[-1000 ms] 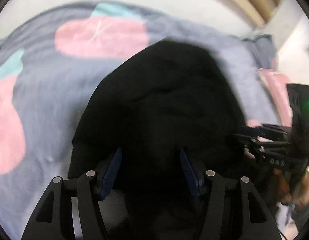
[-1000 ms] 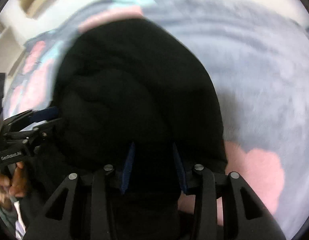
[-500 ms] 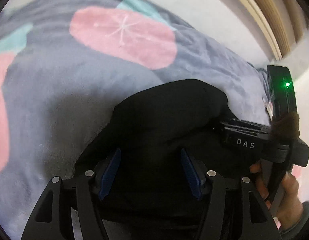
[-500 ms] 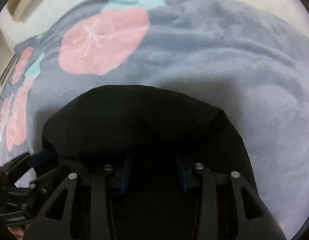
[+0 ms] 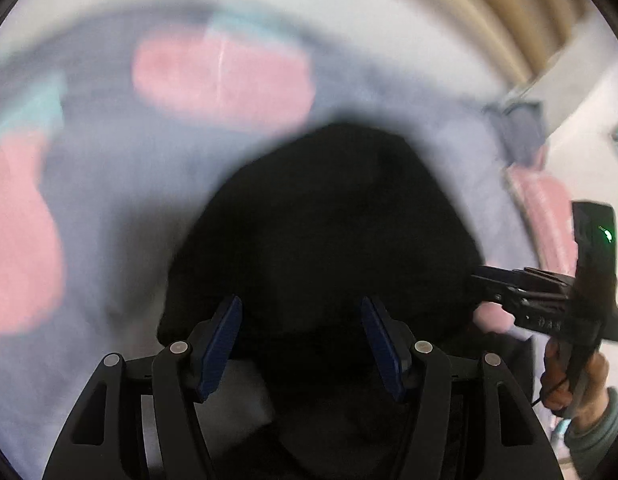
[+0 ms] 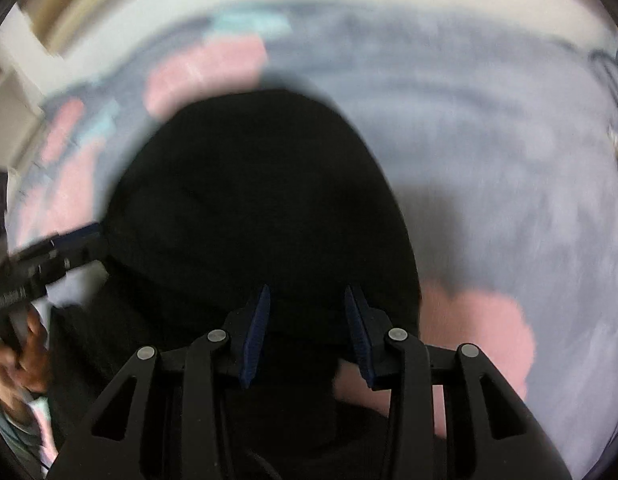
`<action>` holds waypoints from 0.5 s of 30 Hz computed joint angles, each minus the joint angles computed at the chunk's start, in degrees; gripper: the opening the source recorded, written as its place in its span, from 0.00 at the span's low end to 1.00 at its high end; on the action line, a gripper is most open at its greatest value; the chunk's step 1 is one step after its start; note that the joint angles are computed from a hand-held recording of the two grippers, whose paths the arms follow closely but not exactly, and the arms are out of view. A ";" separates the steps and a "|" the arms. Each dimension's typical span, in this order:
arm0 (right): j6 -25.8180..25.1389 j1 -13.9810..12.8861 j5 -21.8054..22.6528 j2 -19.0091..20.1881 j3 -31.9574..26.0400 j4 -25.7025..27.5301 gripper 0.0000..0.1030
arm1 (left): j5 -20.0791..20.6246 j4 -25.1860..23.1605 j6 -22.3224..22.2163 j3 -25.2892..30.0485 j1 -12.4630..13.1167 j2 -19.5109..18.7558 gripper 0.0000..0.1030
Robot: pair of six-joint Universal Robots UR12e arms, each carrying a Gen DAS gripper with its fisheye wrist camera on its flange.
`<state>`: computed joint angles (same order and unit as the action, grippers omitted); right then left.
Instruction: Fold large clothes
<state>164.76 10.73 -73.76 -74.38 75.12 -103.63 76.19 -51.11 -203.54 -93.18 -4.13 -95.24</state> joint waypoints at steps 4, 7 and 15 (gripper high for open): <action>-0.23 -0.74 2.40 0.63 -0.74 1.60 0.40 | -0.76 1.62 -0.38 -1.34 0.18 0.34 0.62; -4.12 -2.05 6.34 0.15 -2.19 2.94 0.42 | -0.02 3.56 2.30 -1.39 0.08 1.84 0.62; -6.86 -4.51 14.16 4.90 -11.32 7.59 0.61 | -11.05 4.84 4.87 2.13 5.74 1.07 0.68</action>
